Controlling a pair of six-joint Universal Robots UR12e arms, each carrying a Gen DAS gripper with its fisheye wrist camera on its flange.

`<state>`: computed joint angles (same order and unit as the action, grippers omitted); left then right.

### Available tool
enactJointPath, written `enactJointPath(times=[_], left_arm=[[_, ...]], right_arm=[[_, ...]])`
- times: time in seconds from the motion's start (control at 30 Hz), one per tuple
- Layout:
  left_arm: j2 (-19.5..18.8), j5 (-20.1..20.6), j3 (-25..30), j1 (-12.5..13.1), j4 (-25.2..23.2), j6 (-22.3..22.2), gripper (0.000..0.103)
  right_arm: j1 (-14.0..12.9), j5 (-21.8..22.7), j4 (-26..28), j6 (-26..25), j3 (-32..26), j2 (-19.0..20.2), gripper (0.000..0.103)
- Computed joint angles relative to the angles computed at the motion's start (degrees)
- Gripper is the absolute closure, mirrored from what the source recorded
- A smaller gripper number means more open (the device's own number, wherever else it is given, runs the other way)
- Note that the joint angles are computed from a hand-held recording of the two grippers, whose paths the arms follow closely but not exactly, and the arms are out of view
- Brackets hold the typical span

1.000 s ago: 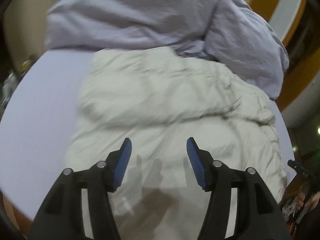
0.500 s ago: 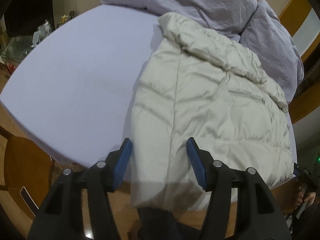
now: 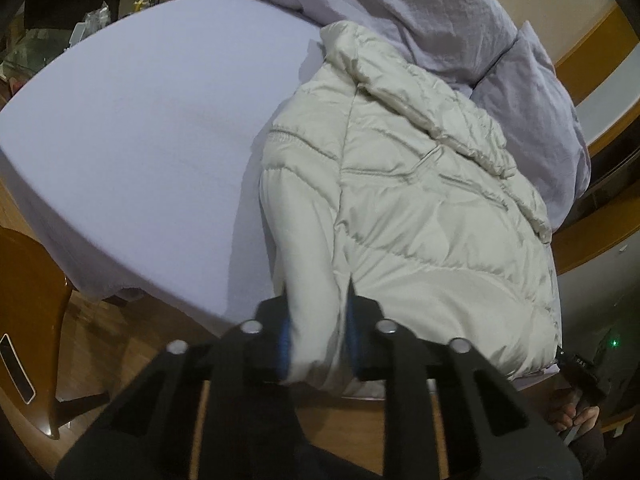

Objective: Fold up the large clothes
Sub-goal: 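Grasp the jacket hem with the right gripper while the left gripper grasps it too, then lift the hem with both grippers and fold it up toward the collar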

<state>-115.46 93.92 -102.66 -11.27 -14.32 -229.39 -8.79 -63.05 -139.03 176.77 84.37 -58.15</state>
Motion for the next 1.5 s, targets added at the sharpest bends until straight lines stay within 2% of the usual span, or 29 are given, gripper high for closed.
enactJointPath(times=[0.1,0.3,0.53,0.7,0.87,1.17,1.33,1.5], left_arm=[[0.3,1.8,0.6,-0.4,-0.2,1.1,0.091],[0.9,5.2,2.8,-0.6,0.3,4.1,0.093],[0.2,9.1,8.4,-0.1,0.0,7.9,0.094],[-2.3,10.8,14.3,0.9,-1.6,11.1,0.094],[-5.3,11.1,20.1,2.0,-3.0,13.0,0.094],[-11.3,9.2,30.5,4.2,-7.9,16.2,0.094],[-15.4,8.8,36.3,5.3,-10.0,17.5,0.094],[-19.3,8.3,41.5,6.2,-13.0,17.8,0.094]], right_arm=[[-0.3,1.2,-2.5,1.0,0.0,-0.3,0.092],[-0.1,2.8,-7.4,2.2,-2.0,-0.1,0.092],[1.3,2.2,-11.2,3.3,-8.3,2.4,0.092],[2.4,1.0,-12.0,4.6,-14.2,5.5,0.092],[3.4,0.0,-11.1,5.7,-21.0,9.3,0.092],[5.2,-3.4,-7.5,8.6,-34.1,16.8,0.092],[6.7,-7.1,-4.6,9.4,-43.2,22.0,0.092],[8.2,-11.9,1.1,9.0,-54.2,28.2,0.092]])
